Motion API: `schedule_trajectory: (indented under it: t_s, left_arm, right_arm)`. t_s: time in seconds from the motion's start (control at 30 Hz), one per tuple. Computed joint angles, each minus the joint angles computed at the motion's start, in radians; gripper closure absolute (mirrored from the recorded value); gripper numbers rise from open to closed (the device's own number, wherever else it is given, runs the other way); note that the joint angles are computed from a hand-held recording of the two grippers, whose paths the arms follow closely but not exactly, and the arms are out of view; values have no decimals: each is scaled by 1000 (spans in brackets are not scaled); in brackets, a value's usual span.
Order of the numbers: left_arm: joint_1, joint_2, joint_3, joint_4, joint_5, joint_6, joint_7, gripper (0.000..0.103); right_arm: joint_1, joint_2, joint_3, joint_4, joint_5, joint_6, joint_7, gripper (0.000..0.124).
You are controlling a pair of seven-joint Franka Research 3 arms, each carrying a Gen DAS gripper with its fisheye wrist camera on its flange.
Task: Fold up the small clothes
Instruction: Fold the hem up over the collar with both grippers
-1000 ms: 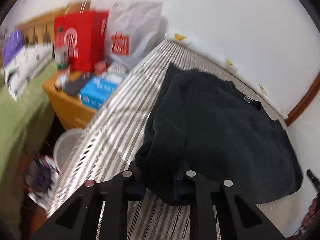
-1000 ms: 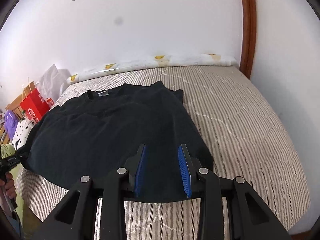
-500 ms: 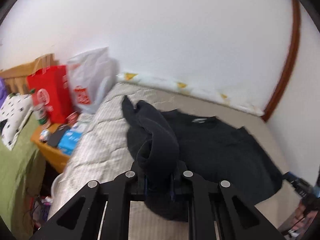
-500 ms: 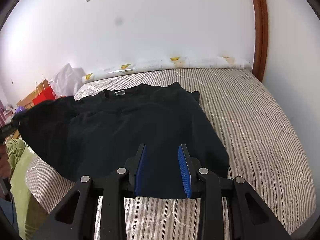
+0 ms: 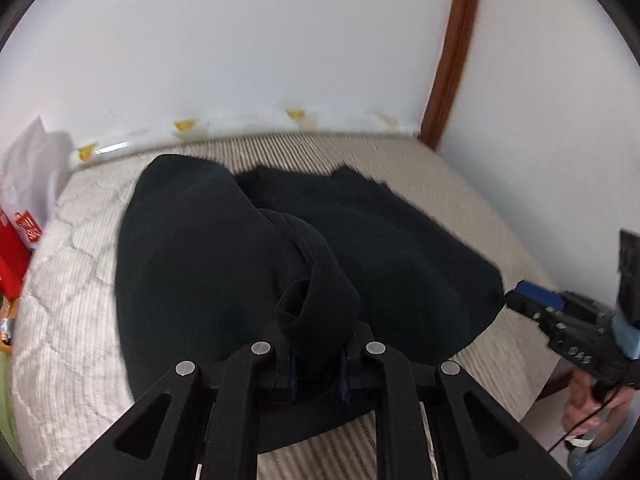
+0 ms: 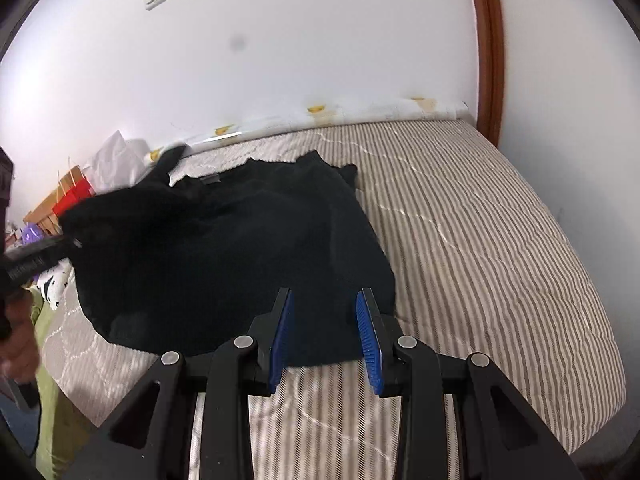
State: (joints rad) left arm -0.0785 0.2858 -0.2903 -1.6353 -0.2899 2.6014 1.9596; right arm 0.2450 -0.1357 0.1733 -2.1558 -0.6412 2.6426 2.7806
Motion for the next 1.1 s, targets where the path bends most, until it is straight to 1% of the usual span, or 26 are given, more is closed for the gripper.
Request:
schedule_trajectory:
  t_s: [0.1, 0.2, 0.3, 0.33, 0.37, 0.4, 0.43, 0.47, 0.5, 0.53, 0.6, 0.63, 0.73, 0.83, 0.93, 1.0, 1.03, 1.1]
  left_arm:
    - [-3, 24, -2, 13, 3, -29, -11, 89]
    - [9, 22, -10, 14, -18, -56, 8, 88]
    - [37, 5, -23, 15, -79, -108, 70, 81]
    - [52, -6, -28, 9, -118, -128, 106, 76]
    - [57, -11, -30, 9, -148, -145, 131, 69]
    - [78, -23, -37, 6, -209, -183, 182, 64]
    - [89, -35, -36, 1, -255, -209, 219, 55]
    - [104, -61, -32, -18, -313, -229, 269, 46]
    - [107, -86, -24, -43, -351, -221, 304, 45]
    - [106, -121, -11, -80, -377, -195, 336, 43]
    - [93, -158, 20, -117, -385, -158, 360, 41]
    - [87, -166, 37, -122, -389, -152, 364, 40]
    - [73, -168, 85, -131, -340, -113, 303, 40]
    - [77, -136, 113, -118, -271, -74, 219, 40]
    - [89, -95, 119, -95, -205, -57, 153, 40]
    - [102, -68, 115, -81, -173, -50, 127, 40]
    - [110, -57, 110, -76, -165, -48, 124, 40]
    - [123, -30, 96, -57, -154, -48, 123, 40]
  right_arm:
    - [2, -1, -3, -17, 19, 2, -16, 91]
    - [5, 15, -8, -11, 40, 7, -43, 91]
    - [15, 49, -15, 23, 61, 22, -78, 91]
    - [20, 59, -19, 34, 71, 29, -91, 89]
    - [28, 78, -23, 59, 88, 42, -114, 86]
    - [34, 93, -27, 79, 92, 50, -124, 83]
    - [42, 109, -31, 103, 95, 60, -136, 78]
    - [52, 131, -35, 135, 101, 77, -155, 71]
    - [63, 150, -41, 162, 114, 87, -178, 67]
    - [74, 170, -46, 192, 129, 95, -204, 60]
    - [100, 223, -58, 267, 171, 109, -263, 58]
    - [111, 247, -63, 298, 199, 111, -291, 57]
    - [133, 332, -68, 405, 314, 117, -388, 54]
    - [144, 421, -62, 507, 424, 105, -477, 54]
    - [156, 512, -63, 609, 509, 75, -543, 54]
    - [179, 576, -86, 686, 535, 38, -549, 54]
    - [190, 599, -98, 711, 547, 33, -553, 54]
    - [206, 656, -116, 780, 581, 9, -566, 57]
